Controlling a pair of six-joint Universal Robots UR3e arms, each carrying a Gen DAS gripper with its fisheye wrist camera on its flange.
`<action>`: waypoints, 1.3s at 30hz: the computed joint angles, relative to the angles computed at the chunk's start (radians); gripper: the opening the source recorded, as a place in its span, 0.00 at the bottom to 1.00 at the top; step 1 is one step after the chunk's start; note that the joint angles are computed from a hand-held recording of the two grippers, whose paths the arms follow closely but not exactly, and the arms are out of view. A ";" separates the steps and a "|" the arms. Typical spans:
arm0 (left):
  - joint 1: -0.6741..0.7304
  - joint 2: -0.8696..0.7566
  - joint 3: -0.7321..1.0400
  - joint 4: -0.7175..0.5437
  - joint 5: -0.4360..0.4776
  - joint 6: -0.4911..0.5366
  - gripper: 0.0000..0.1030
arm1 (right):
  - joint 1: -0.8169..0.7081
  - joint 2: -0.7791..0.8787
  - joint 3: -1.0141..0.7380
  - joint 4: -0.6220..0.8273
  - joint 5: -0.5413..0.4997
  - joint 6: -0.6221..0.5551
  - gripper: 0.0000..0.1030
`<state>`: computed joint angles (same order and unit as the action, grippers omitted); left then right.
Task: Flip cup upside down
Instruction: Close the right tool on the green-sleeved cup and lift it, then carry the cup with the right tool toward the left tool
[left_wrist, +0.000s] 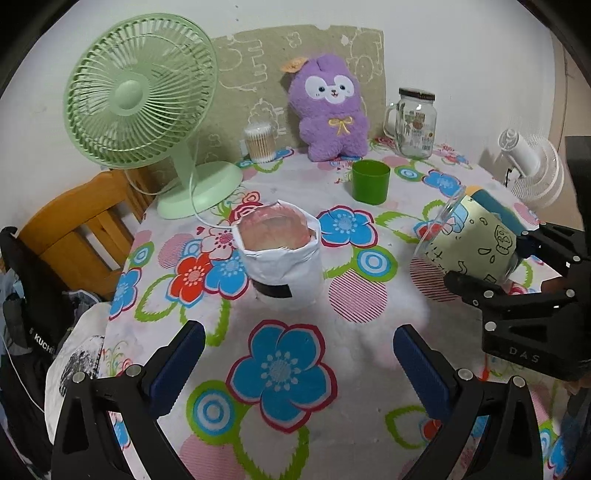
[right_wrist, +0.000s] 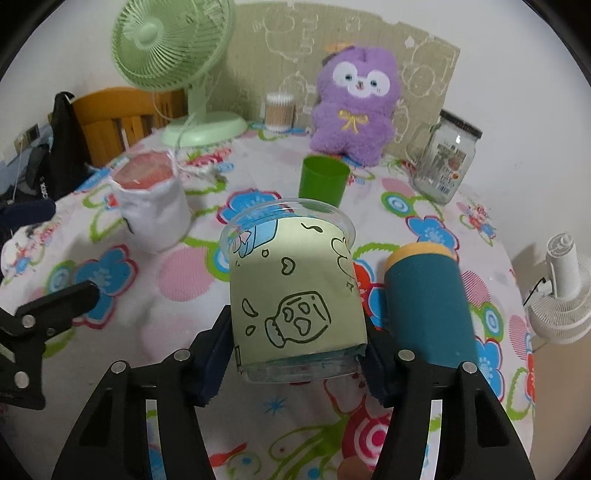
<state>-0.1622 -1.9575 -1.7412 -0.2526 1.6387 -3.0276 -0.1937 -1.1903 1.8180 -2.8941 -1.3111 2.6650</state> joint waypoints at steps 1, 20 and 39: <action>0.006 0.028 -0.030 0.009 -0.011 -0.003 1.00 | 0.000 -0.026 0.021 -0.002 0.007 -0.001 0.62; 0.113 0.607 -0.705 0.083 -0.120 0.041 1.00 | 0.050 -0.547 0.565 -0.028 0.053 -0.002 0.62; 0.109 0.742 -0.834 0.053 -0.135 0.026 1.00 | 0.088 -0.647 0.744 -0.048 0.004 0.008 0.66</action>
<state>-0.0531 -1.2159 -2.5749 -0.1997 1.5037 -3.0020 -0.1060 -1.8372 2.5623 -2.9419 -1.3069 2.6732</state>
